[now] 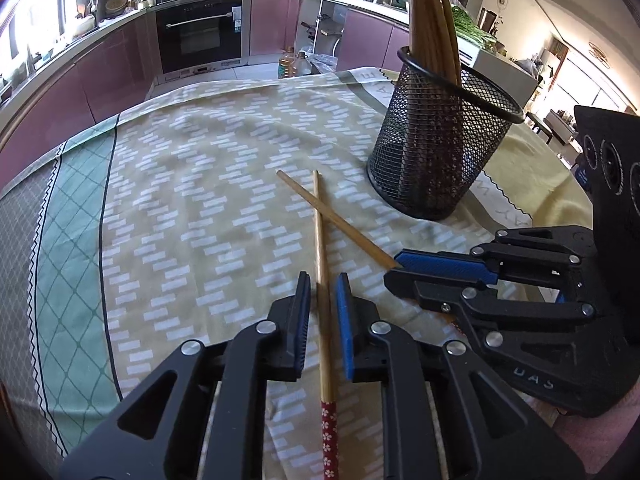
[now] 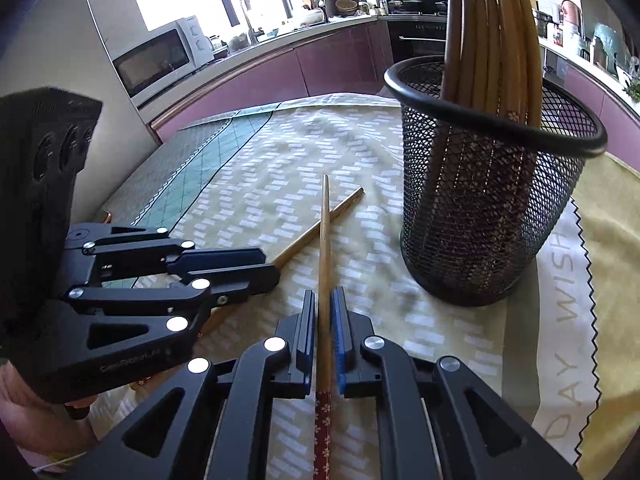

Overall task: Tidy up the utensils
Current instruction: 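Lift the chopstick upright off the cloth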

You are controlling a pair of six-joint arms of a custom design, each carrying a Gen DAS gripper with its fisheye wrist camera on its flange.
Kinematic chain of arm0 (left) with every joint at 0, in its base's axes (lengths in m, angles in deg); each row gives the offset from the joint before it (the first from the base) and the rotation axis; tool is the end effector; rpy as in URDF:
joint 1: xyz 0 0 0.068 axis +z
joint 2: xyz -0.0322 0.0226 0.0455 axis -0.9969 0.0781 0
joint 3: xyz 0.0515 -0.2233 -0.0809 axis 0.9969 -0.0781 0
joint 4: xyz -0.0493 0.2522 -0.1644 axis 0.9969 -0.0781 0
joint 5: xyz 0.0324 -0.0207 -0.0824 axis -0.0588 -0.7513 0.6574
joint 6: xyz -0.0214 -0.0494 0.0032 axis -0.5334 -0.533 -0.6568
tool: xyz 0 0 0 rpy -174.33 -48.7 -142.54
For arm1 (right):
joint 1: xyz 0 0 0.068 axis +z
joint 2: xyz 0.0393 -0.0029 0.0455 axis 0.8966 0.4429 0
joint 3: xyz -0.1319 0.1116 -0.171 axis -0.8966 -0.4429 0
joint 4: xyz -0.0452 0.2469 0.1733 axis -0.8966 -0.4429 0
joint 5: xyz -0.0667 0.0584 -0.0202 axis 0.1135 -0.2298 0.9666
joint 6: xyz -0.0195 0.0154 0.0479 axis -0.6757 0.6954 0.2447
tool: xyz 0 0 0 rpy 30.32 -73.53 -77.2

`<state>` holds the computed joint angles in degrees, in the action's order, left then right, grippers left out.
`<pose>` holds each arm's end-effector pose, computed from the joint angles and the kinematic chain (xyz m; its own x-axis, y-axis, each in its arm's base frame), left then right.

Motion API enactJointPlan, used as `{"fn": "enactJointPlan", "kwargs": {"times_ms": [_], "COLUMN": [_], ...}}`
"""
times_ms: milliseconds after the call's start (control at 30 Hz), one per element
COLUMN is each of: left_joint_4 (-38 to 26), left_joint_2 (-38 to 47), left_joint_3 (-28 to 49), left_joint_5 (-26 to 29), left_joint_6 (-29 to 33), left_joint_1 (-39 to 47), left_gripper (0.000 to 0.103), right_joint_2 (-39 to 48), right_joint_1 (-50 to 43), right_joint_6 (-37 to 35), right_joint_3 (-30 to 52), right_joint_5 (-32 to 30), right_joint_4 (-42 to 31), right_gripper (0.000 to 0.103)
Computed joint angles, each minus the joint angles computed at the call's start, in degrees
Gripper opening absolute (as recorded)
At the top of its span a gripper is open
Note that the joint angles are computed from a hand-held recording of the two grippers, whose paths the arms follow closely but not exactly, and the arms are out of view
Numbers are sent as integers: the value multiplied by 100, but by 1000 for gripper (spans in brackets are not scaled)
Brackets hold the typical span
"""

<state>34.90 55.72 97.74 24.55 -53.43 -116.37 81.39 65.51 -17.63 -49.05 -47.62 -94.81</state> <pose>0.1631 -0.0939 0.2034 -0.8115 0.1040 -0.5751 0.2147 0.9683 -0.1280 0.1672 0.0232 0.2251 -0.7031 -0.3402 -0.6244 -0.5779 0.7850 0.2231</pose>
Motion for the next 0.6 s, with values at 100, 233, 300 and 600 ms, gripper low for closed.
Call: {"fn": "enactJointPlan", "kwargs": {"times_ms": [100,233,300,600], "left_joint_4": [60,98,94,-93], "left_joint_2": [104,106,68,-433], "left_joint_3": [35,23,20,51], "left_joint_5": [-139,-226,-214,23], "left_joint_6": [-21,-114,-136,-98], "left_joint_1": [-61,-147,-151,-18], "left_gripper": [8,8,8,8], "right_joint_2": [3,34,64,21], "right_joint_1": [-24,-271,-432,-1078], "right_joint_6": [11,-94,-196,-753], "right_joint_3": [-6,21,67,412], "right_joint_5": [-29,-224,-393,-1047], "right_joint_4": [13,-56,-128,-641], "right_gripper": [6,6,6,6]}}
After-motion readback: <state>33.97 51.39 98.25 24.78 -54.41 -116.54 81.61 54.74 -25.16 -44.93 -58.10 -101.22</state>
